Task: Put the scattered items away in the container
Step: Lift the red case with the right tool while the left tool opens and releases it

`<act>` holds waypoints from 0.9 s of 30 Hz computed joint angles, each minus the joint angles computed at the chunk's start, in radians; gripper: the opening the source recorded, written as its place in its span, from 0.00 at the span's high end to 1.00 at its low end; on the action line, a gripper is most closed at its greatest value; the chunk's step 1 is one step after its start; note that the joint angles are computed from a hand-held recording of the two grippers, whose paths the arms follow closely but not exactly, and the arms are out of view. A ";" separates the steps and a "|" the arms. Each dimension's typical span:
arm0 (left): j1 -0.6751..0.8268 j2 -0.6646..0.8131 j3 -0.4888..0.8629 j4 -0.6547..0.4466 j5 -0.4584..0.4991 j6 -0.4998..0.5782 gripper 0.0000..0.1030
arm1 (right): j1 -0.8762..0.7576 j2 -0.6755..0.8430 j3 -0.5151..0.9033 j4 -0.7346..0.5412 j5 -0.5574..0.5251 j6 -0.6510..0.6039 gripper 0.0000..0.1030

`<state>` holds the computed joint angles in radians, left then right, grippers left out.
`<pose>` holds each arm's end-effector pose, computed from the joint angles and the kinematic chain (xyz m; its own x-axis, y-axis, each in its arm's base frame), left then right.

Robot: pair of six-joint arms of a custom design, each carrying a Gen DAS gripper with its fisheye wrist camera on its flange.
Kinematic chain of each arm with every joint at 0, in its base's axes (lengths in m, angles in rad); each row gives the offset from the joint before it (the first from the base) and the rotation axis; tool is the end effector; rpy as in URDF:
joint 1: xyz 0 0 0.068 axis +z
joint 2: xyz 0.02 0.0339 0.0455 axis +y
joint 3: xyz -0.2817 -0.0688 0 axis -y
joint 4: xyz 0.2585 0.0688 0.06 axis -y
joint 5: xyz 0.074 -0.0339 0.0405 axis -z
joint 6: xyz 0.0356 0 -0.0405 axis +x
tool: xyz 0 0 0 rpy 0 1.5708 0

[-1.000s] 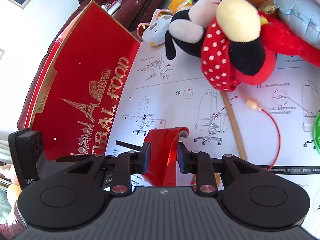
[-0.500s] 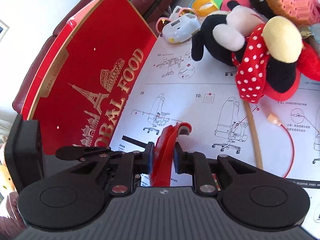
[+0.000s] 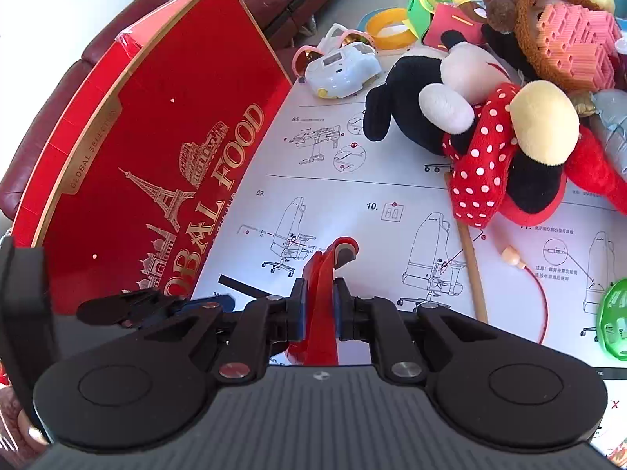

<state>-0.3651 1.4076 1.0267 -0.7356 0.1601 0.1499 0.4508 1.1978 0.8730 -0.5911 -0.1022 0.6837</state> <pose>0.2636 -0.1068 0.2530 -0.7675 0.4512 -0.4553 0.5385 0.8392 -0.0761 0.2217 0.1114 0.2634 -0.8625 0.2806 -0.4211 0.0716 0.8914 0.4475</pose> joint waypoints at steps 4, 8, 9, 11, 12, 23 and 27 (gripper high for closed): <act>-0.012 -0.075 -0.016 -0.036 0.026 0.038 0.19 | 0.013 0.017 0.015 -0.008 0.013 0.007 0.86; -0.095 -0.125 -0.033 0.000 -0.011 0.049 0.11 | 0.015 0.028 0.028 -0.018 0.009 0.041 0.86; -0.123 -0.128 -0.038 0.015 -0.033 0.049 0.11 | 0.015 0.029 0.030 -0.019 0.008 0.050 0.86; -0.171 -0.121 -0.043 0.043 -0.063 0.044 0.11 | 0.016 0.031 0.032 -0.023 0.007 0.071 0.86; -0.189 -0.116 -0.050 0.064 -0.074 0.038 0.11 | 0.016 0.030 0.031 -0.024 0.005 0.079 0.86; -0.159 -0.047 -0.046 0.109 -0.008 -0.010 0.46 | 0.027 0.018 0.033 -0.032 -0.023 0.107 0.87; -0.128 -0.048 -0.037 0.089 0.031 0.011 0.50 | 0.038 0.052 0.063 -0.038 -0.014 0.104 0.84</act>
<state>-0.4929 1.3593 0.9892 -0.6463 0.1914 0.1607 0.4884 1.2499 0.9362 -0.6293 -0.1161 0.7874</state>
